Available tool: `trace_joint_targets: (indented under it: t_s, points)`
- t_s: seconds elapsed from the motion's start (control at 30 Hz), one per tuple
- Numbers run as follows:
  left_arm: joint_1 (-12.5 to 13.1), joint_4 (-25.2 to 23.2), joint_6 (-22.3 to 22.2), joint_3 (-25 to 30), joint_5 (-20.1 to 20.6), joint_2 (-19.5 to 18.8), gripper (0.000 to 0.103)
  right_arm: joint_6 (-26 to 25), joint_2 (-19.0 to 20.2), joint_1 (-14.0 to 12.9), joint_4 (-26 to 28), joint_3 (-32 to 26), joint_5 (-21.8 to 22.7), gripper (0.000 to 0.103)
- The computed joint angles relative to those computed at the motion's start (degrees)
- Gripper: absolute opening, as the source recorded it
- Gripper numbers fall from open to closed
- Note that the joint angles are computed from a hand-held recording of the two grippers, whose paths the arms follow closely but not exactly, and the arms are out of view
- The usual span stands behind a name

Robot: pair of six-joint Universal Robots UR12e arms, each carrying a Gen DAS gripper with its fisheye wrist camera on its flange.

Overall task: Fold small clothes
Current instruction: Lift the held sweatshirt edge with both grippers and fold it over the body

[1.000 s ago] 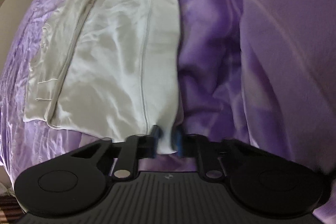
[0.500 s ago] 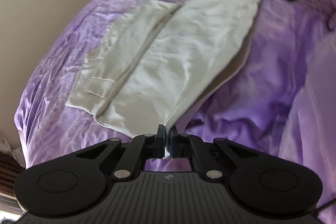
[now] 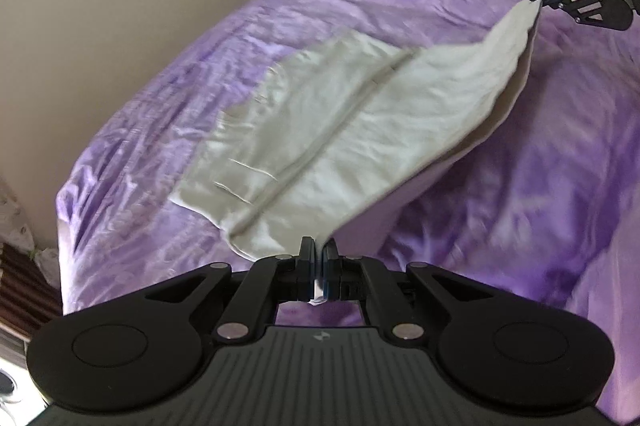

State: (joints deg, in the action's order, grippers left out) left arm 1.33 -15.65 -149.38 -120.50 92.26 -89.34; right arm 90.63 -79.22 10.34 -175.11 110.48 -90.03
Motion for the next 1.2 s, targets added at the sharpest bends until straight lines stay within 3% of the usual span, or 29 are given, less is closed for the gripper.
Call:
trace_joint_targets:
  t_s: [0.3, 0.63, 0.83, 1.0, 1.13, 1.2]
  points:
    - [0.7, 4.1, -4.3, 7.1, 4.4, -3.6, 0.003, 15.0, 6.1, 2.0, -1.9, -13.3, -1.6, 0.000]
    - [1.7, 4.9, -4.9, 20.0, 12.4, -14.3, 0.003, 26.2, 18.9, 4.9, 4.6, -34.9, -5.0, 0.000]
    - [3.3, 2.7, -6.0, 28.4, 14.8, -22.2, 0.003, 30.4, 28.6, 6.3, 11.6, -49.5, -6.0, 0.000]
    - [4.5, -1.8, -6.3, 34.8, 15.7, -29.2, 0.003, 32.8, 39.5, 7.3, 20.1, -65.2, -7.0, 0.000]
    - [5.7, -5.1, -7.6, 38.6, 14.6, -34.0, 0.003, 34.6, 49.2, 7.9, 28.9, -79.6, -8.0, 0.000]
    - [6.3, -6.1, -7.3, 39.9, 13.9, -36.0, 0.003, 34.7, 52.8, 8.2, 31.5, -84.1, -8.7, 0.000]
